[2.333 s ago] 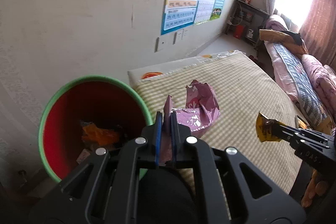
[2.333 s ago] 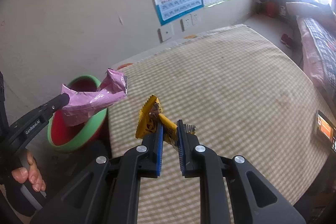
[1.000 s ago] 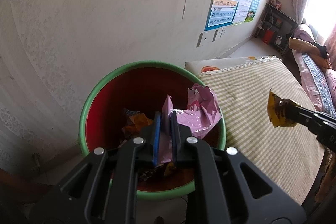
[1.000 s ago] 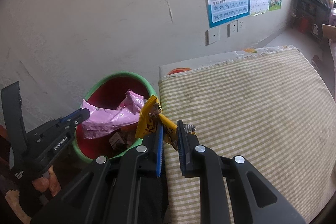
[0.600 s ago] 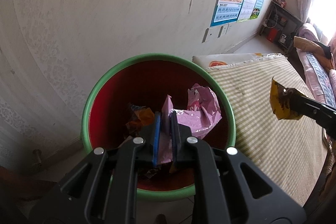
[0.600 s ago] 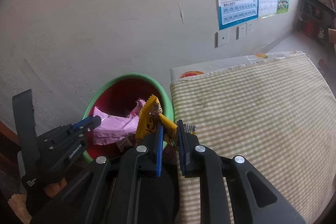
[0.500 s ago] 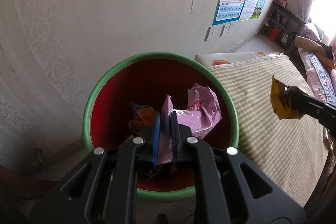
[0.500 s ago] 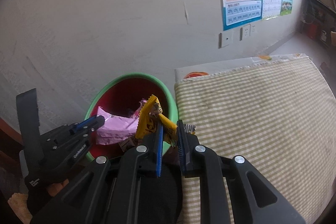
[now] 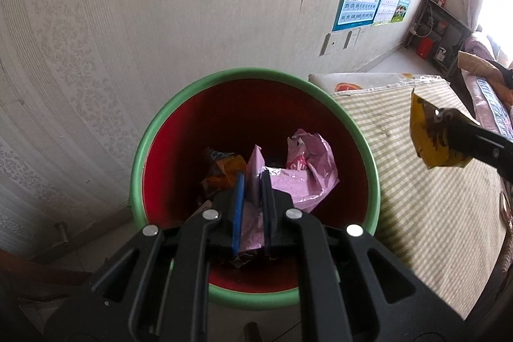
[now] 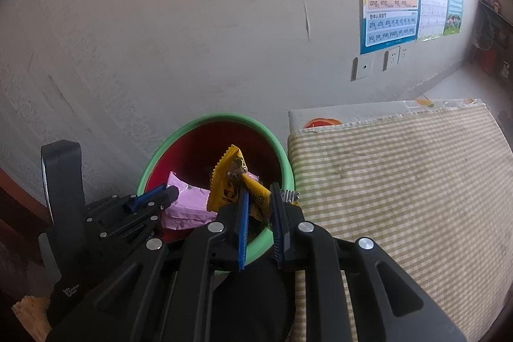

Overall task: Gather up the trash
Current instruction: 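Lower both items into the bucket and open both grippers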

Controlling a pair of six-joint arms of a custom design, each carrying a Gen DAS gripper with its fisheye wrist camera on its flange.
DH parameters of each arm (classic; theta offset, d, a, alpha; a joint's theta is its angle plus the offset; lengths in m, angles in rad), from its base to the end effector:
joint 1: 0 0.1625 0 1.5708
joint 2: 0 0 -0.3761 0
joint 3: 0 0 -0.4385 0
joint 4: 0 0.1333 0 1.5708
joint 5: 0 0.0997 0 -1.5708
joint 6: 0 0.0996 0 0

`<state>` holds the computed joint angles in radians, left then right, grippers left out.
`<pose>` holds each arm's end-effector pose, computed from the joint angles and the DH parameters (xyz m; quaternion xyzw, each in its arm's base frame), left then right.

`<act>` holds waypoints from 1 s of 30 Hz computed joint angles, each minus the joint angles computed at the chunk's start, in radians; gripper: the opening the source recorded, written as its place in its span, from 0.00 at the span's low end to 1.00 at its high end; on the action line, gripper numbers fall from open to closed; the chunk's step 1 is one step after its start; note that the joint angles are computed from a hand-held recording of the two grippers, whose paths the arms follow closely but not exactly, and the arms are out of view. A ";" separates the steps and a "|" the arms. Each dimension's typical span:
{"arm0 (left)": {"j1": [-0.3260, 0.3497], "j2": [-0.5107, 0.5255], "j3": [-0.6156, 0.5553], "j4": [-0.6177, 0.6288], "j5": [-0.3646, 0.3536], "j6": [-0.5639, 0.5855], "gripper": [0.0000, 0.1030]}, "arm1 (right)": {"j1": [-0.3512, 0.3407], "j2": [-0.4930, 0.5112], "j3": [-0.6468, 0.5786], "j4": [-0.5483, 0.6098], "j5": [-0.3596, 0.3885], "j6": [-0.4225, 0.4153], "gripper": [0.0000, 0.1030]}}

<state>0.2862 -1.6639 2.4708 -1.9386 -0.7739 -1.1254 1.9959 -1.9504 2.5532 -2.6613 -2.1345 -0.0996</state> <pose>-0.2579 -0.2891 0.1149 0.1558 0.8900 -0.2818 0.3229 0.2170 -0.2853 0.2356 0.1769 -0.9176 0.2726 0.2288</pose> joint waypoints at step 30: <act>0.004 0.001 -0.015 0.091 0.031 -0.090 0.52 | -0.007 0.067 -0.020 -0.039 0.047 -0.006 0.45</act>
